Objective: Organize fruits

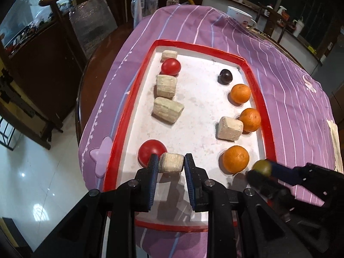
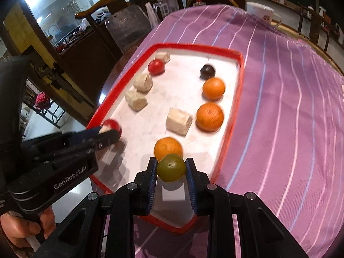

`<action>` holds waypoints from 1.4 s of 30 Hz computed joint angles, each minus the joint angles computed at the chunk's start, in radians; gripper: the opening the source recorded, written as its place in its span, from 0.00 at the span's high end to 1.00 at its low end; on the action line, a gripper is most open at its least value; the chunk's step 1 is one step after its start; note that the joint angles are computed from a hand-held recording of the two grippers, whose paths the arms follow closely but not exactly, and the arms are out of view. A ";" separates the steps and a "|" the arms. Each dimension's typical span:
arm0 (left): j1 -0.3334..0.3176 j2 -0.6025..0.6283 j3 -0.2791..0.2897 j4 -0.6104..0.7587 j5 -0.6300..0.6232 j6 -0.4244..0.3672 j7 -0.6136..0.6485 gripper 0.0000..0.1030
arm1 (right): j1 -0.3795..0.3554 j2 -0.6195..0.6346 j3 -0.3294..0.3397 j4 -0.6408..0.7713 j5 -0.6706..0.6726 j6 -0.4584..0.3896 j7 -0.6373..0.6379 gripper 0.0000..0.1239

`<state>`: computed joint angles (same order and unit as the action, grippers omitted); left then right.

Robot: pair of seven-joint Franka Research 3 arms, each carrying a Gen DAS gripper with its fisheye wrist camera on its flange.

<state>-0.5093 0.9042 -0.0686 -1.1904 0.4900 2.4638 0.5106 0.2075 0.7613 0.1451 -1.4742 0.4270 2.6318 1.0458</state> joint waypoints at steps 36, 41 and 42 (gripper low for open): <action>0.008 -0.027 0.015 -0.021 -0.067 0.077 -0.084 0.45 | -0.037 -0.020 -0.001 -0.020 0.046 0.076 0.033 0.71; -0.038 -0.046 0.049 -0.015 0.013 0.022 -0.162 0.37 | -0.057 -0.038 0.007 -0.040 0.054 0.086 0.021 0.71; -0.052 -0.051 0.058 -0.011 0.035 0.006 -0.181 0.35 | -0.062 -0.043 0.011 -0.048 0.058 0.089 0.011 0.71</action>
